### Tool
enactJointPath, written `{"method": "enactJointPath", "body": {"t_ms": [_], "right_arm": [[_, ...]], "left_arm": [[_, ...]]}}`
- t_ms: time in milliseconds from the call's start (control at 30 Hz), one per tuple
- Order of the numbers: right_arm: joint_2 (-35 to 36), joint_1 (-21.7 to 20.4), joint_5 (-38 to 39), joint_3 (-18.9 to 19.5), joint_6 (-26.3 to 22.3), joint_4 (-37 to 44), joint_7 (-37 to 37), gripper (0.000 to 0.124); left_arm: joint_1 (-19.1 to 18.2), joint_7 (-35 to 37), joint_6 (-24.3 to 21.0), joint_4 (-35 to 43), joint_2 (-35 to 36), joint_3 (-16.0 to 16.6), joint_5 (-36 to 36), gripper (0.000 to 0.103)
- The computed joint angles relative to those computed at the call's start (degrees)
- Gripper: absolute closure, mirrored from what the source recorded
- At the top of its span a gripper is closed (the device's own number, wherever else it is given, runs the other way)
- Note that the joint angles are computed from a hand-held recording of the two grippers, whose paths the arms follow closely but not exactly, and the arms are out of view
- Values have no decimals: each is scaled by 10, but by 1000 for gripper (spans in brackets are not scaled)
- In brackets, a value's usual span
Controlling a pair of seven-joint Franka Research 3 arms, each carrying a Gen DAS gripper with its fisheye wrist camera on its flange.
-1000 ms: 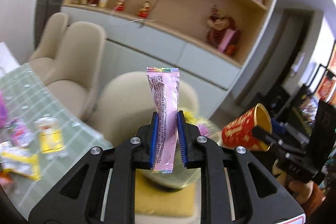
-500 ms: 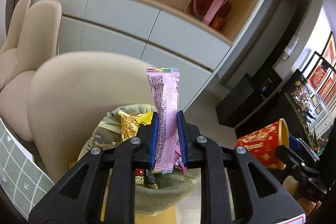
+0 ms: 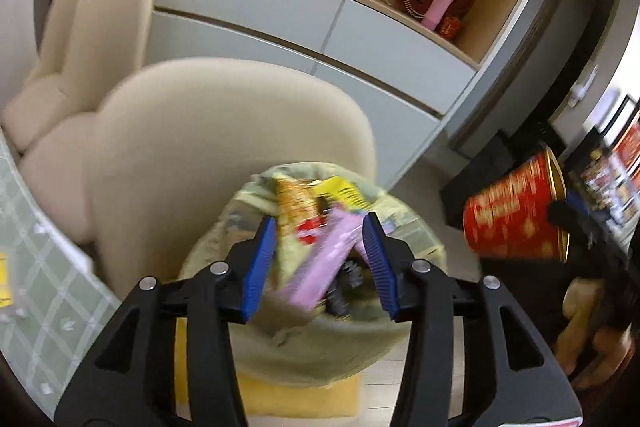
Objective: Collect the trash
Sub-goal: 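Open the left tool to drop the strip while the right tool releases the cup into the bin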
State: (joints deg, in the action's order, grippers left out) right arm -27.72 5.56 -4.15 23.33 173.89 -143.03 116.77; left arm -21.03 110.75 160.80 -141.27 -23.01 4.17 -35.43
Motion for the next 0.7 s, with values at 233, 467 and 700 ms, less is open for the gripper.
{"method": "enactJointPath", "body": {"t_ms": [233,467,700], "right_arm": [[154,42,-12,-14,30,116,-44,67],[284,51,-51,-15,-80,217,-21,67],[302,103,-37,-61,-117,204,-3,67]], "left_arm": [[69,-95,-28,-77,-102,-24,125,56],[112,-165,-80,-127,-190,-3,207,53],[135,-206,-113,-140,-219,15,245,53]]}}
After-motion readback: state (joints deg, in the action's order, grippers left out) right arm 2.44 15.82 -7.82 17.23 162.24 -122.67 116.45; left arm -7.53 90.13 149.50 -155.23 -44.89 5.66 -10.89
